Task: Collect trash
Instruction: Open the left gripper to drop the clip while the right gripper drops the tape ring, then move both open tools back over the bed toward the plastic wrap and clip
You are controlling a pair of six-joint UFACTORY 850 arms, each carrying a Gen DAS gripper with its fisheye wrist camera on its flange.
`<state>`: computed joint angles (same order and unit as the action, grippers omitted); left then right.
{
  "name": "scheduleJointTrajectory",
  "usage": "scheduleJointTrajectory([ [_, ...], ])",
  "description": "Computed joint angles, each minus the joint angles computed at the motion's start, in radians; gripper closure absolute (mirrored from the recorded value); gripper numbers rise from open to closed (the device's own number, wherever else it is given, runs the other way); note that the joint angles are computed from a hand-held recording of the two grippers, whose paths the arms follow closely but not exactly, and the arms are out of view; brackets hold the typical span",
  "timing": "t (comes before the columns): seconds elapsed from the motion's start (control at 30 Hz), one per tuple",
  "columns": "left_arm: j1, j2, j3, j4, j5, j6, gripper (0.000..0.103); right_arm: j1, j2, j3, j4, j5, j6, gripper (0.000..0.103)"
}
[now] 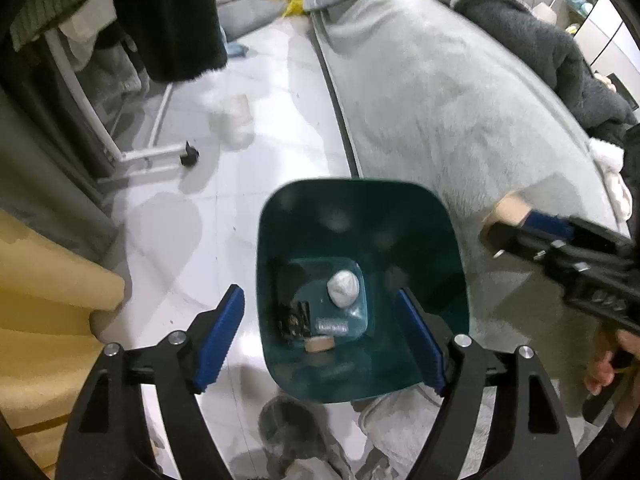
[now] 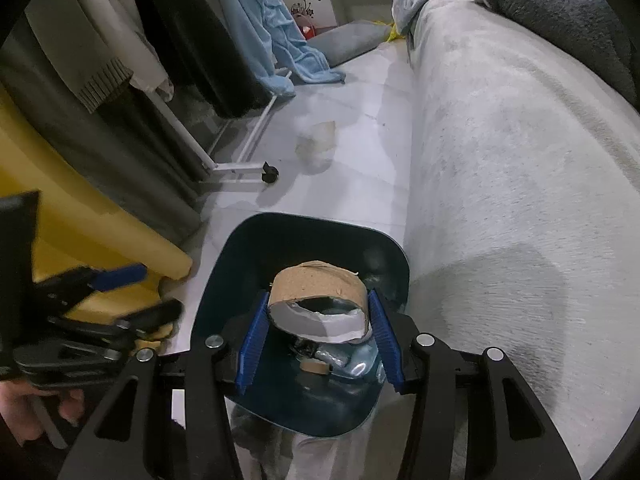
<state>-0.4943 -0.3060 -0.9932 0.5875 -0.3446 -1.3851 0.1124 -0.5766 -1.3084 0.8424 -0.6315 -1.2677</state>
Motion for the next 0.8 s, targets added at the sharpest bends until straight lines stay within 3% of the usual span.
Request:
scheduleJointTrajectory([
  [0.4,-0.050,0.093,0.022,0.515,-0.061,-0.470,0.021,0.034,-0.009,0.016,-0.064,0.052,0.013,0.051],
  [0.6,-0.074,0.134,0.030,0.716,-0.103,-0.657,0.019,0.042,0.003,0.023,-0.066,0.054,0.008,0.037],
  [0.8,-0.104,0.154,0.014,0.825,-0.147,-0.748,0.016,0.034,0.048,0.043,0.001,0.037,-0.056,0.027],
])
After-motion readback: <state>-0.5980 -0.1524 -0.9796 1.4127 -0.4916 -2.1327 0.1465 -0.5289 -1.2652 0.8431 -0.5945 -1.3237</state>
